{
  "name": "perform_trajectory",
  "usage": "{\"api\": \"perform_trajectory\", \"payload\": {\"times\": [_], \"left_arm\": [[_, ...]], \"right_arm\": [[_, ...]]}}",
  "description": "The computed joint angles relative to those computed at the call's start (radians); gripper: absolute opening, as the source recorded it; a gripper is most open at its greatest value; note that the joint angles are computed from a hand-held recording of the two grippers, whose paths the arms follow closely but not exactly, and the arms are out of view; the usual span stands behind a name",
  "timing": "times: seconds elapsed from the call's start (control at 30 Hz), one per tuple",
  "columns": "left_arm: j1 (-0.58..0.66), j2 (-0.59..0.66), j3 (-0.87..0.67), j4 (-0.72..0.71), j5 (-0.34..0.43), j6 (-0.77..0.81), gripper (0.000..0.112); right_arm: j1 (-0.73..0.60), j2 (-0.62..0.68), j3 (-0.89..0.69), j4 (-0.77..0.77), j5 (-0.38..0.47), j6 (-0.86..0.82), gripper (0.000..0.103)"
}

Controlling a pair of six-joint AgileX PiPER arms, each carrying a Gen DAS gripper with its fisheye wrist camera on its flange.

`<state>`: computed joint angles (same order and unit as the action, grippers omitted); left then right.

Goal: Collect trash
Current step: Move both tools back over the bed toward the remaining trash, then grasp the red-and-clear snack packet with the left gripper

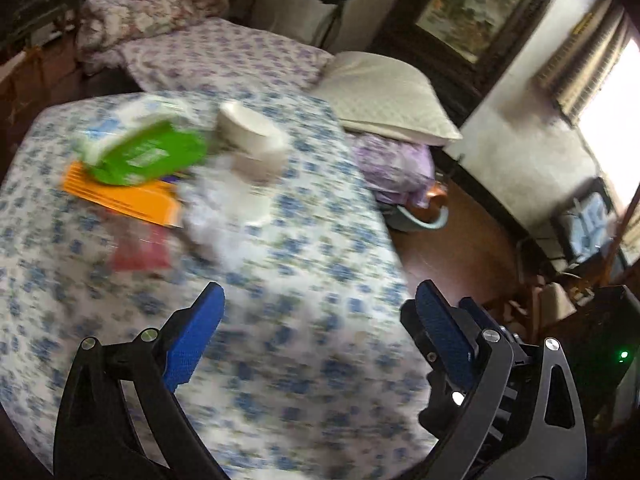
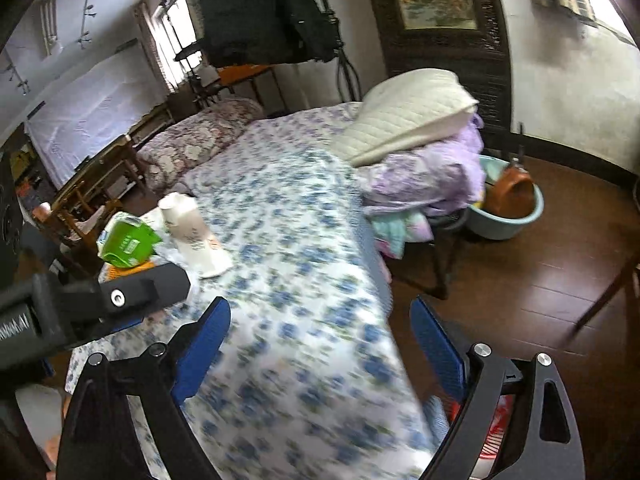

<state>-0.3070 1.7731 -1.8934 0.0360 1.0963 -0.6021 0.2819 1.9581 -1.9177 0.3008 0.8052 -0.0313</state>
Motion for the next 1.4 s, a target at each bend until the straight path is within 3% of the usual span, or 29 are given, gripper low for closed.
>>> {"api": "perform_trajectory", "payload": {"times": [0.1,0.17,0.43,0.6,0.7,0.97,1.1,1.23,1.4], "left_arm": [[0.036,-0.032,0.059,0.014,-0.004,0.008,0.093],[0.056,-0.052,0.101,0.040,-0.005,0.004,0.093],[0.101,-0.085,0.193,0.127,-0.034,-0.041,0.093],[0.098,-0.037,0.170,0.190,-0.024,-0.073,0.091],[0.111,-0.013,0.165,0.149,-0.024,-0.050,0.091],[0.155,-0.003,0.191,0.164,-0.046,-0.062,0.076],[0.162,0.025,0.160,0.187,-0.043,-0.050,0.074],[0.160,0.031,0.138,0.166,-0.035,-0.011,0.045],[0.145,-0.036,0.186,0.155,-0.010,0.026,0.044]], "right_arm": [[-0.001,0.036,-0.013,0.102,0.049,-0.093,0.089],[0.009,0.044,-0.011,0.087,0.058,-0.089,0.089],[0.012,-0.017,0.103,0.104,0.018,-0.136,0.089],[0.025,-0.029,0.113,0.094,0.003,-0.168,0.089],[0.019,-0.038,0.124,0.097,-0.003,-0.171,0.089],[0.000,-0.026,0.108,0.109,0.010,-0.155,0.090],[0.008,-0.025,0.108,0.095,0.010,-0.160,0.090],[0.012,-0.023,0.111,0.072,0.010,-0.158,0.090],[0.006,-0.020,0.107,0.078,0.015,-0.152,0.090]]}}
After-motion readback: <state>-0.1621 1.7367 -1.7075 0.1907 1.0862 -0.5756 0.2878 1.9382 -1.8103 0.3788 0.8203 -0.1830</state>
